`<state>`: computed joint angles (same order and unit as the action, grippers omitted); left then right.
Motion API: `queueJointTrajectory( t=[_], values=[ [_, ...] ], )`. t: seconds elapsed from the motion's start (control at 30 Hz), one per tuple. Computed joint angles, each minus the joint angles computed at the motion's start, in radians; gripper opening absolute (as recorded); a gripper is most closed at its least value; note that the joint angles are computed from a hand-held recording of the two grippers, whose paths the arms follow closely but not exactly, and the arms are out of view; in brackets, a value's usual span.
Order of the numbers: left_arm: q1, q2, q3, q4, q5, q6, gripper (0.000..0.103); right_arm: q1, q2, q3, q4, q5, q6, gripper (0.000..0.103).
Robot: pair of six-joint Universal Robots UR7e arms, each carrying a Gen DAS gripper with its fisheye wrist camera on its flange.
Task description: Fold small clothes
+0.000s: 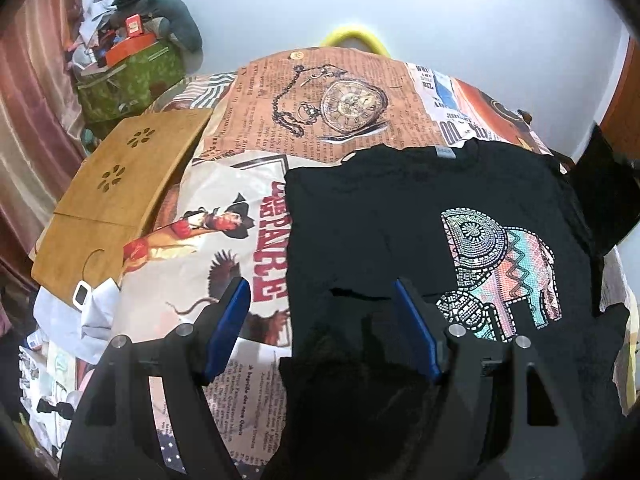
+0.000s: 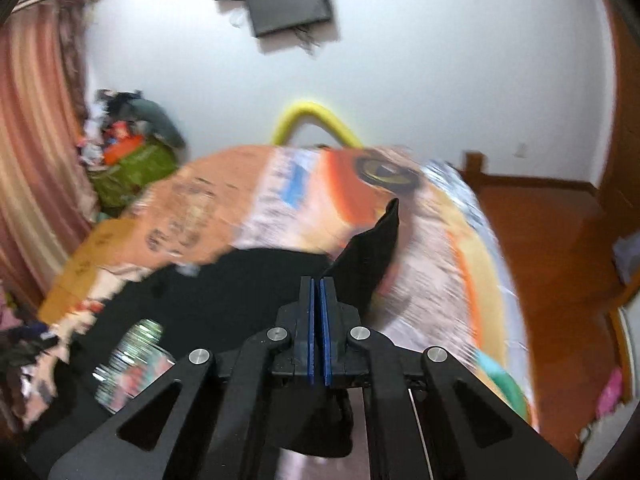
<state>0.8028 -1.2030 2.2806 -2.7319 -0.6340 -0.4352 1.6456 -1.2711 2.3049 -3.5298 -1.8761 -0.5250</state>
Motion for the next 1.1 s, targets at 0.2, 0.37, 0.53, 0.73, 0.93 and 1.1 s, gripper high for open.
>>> queueJointTrajectory(
  t=[0.2,0.37,0.53,0.73,0.93,1.1],
  values=[
    [-0.006,-0.030,0.011,0.040,0.001,-0.021,0.072,0.074,0.122,-0.049,0.103,0.060,0.021,0.003],
    [-0.023,-0.046,0.012,0.047,0.028,0.008,0.077,0.098,0.141,-0.040,0.158,0.053,0.001,0.013],
    [0.011,-0.025,-0.025,-0.050,0.017,0.120,0.084,0.073,0.085,-0.025,0.127,0.028,0.004,0.035],
    [0.149,0.095,-0.194,0.002,-0.014,0.134,0.084,0.000,0.065,-0.049,0.150,-0.089,0.039,0.038],
    [0.265,0.227,-0.354,0.124,-0.091,0.112,0.077,-0.078,0.124,-0.093,0.235,-0.101,0.076,0.038],
    [0.312,0.280,-0.430,0.171,-0.193,0.103,0.031,-0.069,0.207,-0.143,0.176,-0.103,-0.012,0.021]
  ],
)
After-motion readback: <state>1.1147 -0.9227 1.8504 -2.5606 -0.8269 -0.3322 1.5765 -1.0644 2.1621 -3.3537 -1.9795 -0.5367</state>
